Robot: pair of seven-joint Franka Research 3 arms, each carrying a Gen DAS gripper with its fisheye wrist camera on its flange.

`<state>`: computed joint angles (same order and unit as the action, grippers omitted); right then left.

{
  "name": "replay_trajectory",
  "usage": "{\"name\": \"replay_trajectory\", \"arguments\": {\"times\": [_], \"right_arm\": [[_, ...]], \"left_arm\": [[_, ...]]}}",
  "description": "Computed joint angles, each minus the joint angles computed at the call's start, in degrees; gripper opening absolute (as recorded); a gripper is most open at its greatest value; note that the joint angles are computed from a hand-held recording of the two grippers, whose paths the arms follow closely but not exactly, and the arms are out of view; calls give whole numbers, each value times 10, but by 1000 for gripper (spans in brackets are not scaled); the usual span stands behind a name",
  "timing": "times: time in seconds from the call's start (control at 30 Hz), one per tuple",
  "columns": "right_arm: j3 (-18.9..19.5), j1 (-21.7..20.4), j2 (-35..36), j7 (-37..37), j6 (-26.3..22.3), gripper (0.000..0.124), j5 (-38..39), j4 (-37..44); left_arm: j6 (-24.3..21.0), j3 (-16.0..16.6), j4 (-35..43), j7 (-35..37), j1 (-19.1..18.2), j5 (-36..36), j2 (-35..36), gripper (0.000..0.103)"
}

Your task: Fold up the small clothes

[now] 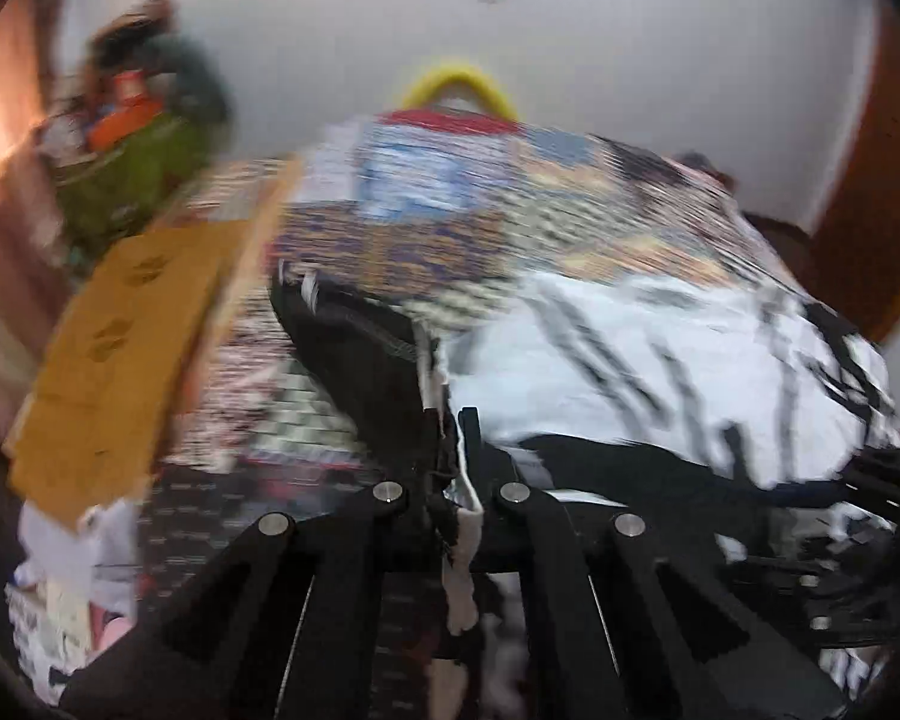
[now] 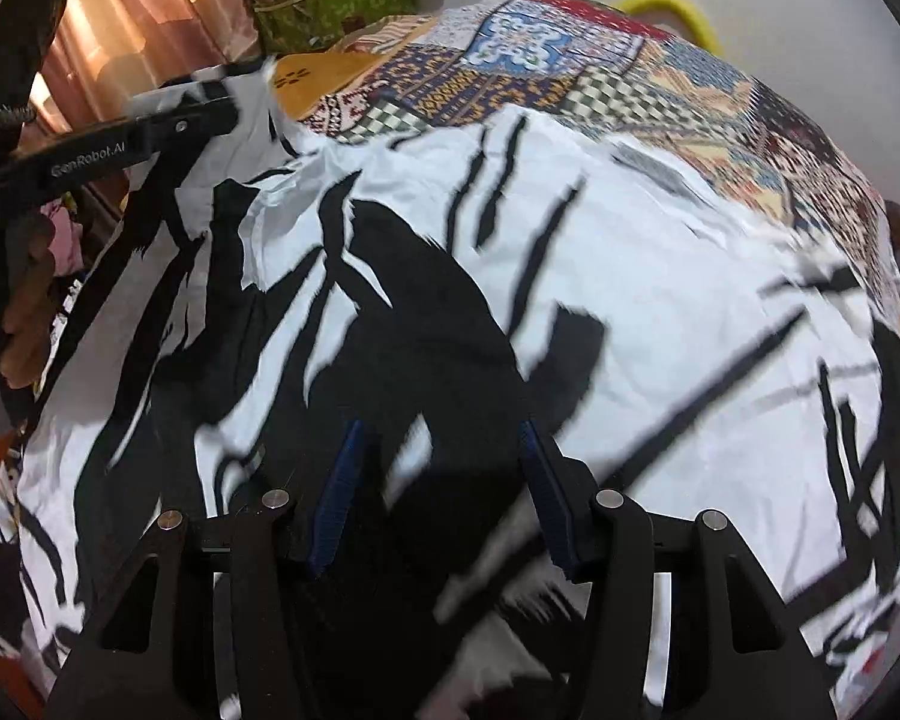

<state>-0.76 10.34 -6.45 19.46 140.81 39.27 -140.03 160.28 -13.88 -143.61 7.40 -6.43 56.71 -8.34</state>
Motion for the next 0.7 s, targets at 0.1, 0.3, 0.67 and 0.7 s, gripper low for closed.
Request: {"name": "replay_trajectory", "arguments": {"times": [0.1, 0.3, 0.67, 0.7], "right_arm": [[-13, -12, -3, -11, -10, 50, 5, -1], [-29, -35, -9, -37, -35, 50, 38, 4], [-11, -21, 4, -34, -56, 50, 103, 40], [-5, -15, 11, -28, -53, 50, 105, 49]], "left_arm": [[32, 10, 24, 100, -23, -104, 54, 3], [40, 12, 39, 255, -45, -315, 131, 3], [64, 12, -44, 189, -23, -228, -5, 57], [64, 3, -49, 169, -16, -216, -16, 59]]}}
